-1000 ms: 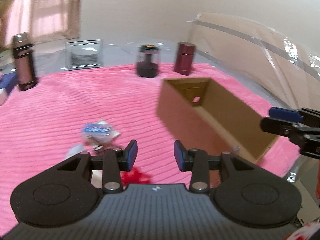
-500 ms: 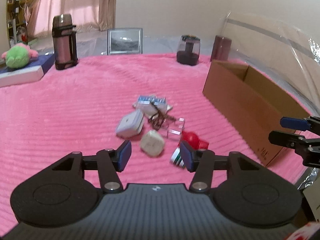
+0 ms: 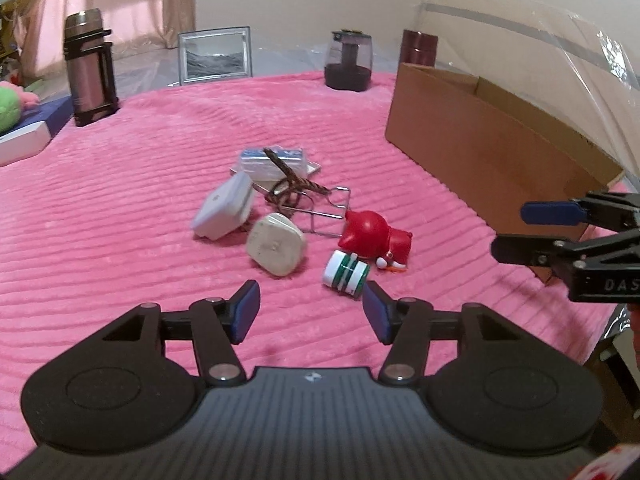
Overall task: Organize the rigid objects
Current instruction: 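Move both tools back over the remaining items on the bedspread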
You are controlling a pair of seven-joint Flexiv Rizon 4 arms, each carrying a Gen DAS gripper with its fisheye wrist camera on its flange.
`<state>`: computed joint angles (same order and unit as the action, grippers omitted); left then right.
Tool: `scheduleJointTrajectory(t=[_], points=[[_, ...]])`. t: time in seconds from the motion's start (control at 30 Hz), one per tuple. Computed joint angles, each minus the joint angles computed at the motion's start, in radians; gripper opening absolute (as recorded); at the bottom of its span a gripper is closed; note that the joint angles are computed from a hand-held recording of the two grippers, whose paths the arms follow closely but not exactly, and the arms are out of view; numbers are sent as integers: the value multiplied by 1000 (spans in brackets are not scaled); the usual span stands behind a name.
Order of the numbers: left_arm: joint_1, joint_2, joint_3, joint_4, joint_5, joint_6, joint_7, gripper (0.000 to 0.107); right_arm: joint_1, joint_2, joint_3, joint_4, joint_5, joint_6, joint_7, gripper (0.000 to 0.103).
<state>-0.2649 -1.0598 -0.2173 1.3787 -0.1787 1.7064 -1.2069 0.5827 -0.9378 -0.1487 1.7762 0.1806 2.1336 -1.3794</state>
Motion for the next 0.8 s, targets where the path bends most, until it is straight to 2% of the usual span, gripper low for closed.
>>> scheduleJointTrajectory(t=[0.27,0.5,0.67,0.73,0.8], points=[[0,-83,-23,-126,18,-73,82,52,-67,-57,37,-74,-84,-38,29,63],[7,-161,-68,-242,22,-143,204,52,-106,-101,53,-126,-149,-63,57,63],[-9,-210,-66,-334,-4,-207,273,51,-125,-126,57,-159,-185,-88,75,63],[-12,-224,-67,-358,-13,-221,299,48,-132,-134,57,-171,-199,-96,80,63],[-17,-238,-65,-388,-23,-248,325,39,-140,-142,61,-183,-215,-104,85,63]])
